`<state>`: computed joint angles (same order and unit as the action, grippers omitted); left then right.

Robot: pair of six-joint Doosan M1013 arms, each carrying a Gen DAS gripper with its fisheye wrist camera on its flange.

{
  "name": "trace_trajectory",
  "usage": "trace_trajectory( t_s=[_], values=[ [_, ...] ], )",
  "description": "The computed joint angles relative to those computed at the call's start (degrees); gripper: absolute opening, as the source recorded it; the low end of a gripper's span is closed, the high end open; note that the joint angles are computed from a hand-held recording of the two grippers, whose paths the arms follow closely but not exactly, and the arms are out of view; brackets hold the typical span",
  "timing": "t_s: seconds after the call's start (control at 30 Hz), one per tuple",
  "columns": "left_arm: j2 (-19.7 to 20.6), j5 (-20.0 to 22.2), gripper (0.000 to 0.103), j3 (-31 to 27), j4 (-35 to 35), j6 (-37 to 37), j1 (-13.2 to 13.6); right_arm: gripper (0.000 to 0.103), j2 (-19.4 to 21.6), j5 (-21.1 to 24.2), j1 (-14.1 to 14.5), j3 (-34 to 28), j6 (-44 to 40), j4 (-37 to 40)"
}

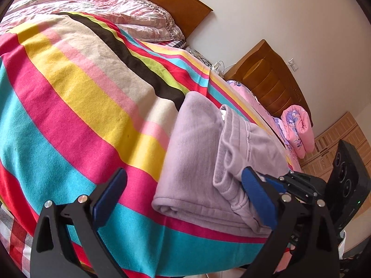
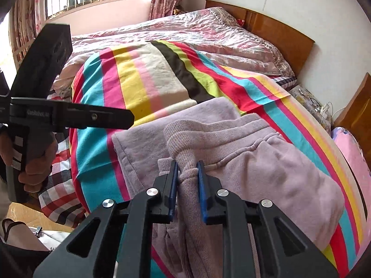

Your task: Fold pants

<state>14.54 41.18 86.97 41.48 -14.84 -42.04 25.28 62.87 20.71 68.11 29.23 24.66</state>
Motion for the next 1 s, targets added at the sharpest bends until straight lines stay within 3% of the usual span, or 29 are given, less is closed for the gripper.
trace_trajectory(
  t_s=[0.03,0.07,0.1,0.13,0.17,0.23,0.4,0.47,0.63,0.83,1.0],
  values=[
    [0.1,0.2,0.099,-0.1,-0.5,0.6,0.0,0.029,-0.8,-2.1,-0.1,1.6,-2.0,1.5],
    [0.1,0.6,0.099,-0.1,-0.9,1.0,-0.1,0.035,-0.9,-1.3,-0.2,1.4,-1.6,1.4],
    [0.0,0.9,0.099,0.0,-1.0,1.1,-0.2,0.042,-0.5,2.2,-0.8,0.1,-1.8,2.8],
    [-0.1,1.0,0.099,0.2,-0.9,1.0,-0.2,0.063,-0.2,5.7,-1.7,-1.0,-2.7,5.3],
    [-0.3,1.1,0.099,0.4,-0.8,0.7,-0.2,0.069,-0.7,6.6,-2.8,-0.9,-4.0,7.6],
    [-0.5,1.6,0.099,0.6,0.0,0.0,-0.3,0.069,-2.8,5.6,-4.5,1.3,-9.6,9.5],
    [-0.4,-0.9,0.099,0.7,0.7,-0.1,0.0,0.066,-6.6,0.6,-6.7,7.1,-19.1,5.5],
    [0.2,-1.9,0.099,0.0,-0.6,1.6,0.2,0.057,-7.9,-2.8,-6.4,9.6,-21.9,4.3],
    [0.9,-2.6,0.099,-0.9,-2.3,4.4,-0.2,0.054,-10.5,-13.9,-3.9,15.9,-31.8,0.6],
    [0.2,-0.7,0.099,-0.3,-0.7,2.1,-1.0,0.043,-9.5,-16.8,-2.4,15.1,-27.0,-0.1],
    [0.0,-0.9,0.100,0.1,-1.1,1.9,-0.7,0.043,-9.2,-19.3,-1.5,15.6,-26.7,-2.5]
  ],
)
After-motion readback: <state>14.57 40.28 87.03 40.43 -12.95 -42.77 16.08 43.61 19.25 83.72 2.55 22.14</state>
